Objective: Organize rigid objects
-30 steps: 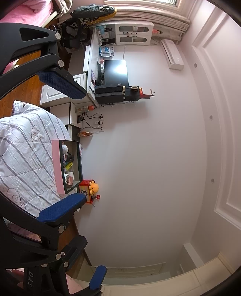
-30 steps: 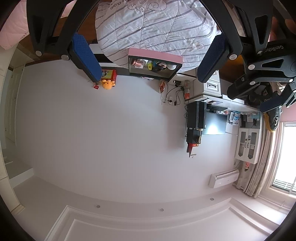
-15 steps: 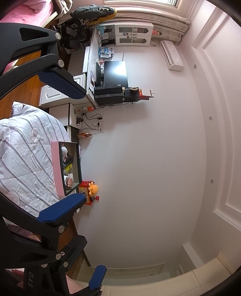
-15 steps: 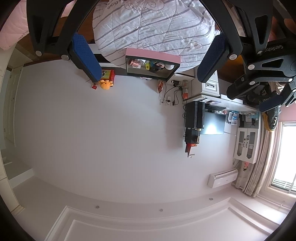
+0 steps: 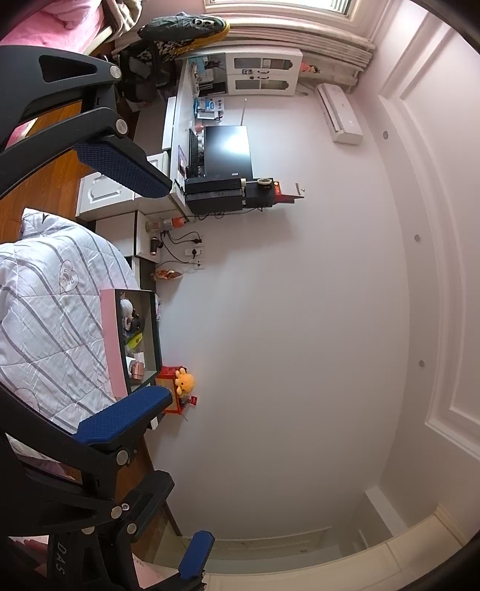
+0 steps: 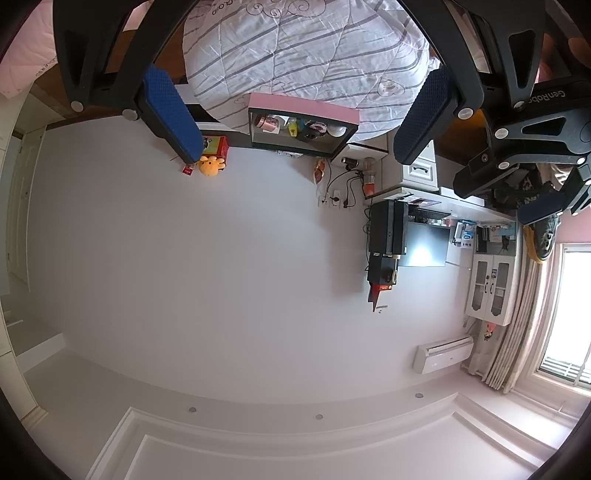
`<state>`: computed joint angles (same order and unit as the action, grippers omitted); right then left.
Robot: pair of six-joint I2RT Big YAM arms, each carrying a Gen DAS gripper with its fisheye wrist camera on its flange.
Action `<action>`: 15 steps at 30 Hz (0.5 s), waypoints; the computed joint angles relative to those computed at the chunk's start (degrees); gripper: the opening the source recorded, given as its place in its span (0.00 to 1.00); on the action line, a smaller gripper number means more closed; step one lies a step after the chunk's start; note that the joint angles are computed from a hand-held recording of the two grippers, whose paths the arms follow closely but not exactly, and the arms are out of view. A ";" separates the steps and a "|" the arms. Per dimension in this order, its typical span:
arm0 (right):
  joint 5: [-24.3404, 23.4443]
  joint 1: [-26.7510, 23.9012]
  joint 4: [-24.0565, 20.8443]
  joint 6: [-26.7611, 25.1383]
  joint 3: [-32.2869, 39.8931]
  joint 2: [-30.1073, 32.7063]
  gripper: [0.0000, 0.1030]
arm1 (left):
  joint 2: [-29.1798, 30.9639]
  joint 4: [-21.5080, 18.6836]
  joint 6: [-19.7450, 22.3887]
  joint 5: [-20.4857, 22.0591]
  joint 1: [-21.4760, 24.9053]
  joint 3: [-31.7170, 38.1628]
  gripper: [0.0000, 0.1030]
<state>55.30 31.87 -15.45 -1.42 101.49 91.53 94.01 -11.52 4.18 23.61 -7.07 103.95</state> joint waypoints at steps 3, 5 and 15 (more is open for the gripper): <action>0.04 0.00 -0.20 -0.01 0.11 0.03 1.00 | 0.14 -0.35 -0.07 0.09 -0.01 0.31 1.00; 0.12 0.03 -0.48 0.04 0.30 0.12 1.00 | 0.24 -0.68 0.02 -0.02 0.00 0.54 1.00; -0.04 0.16 -0.46 -0.63 0.64 0.09 1.00 | 0.37 -0.67 0.19 -0.48 -0.05 0.68 1.00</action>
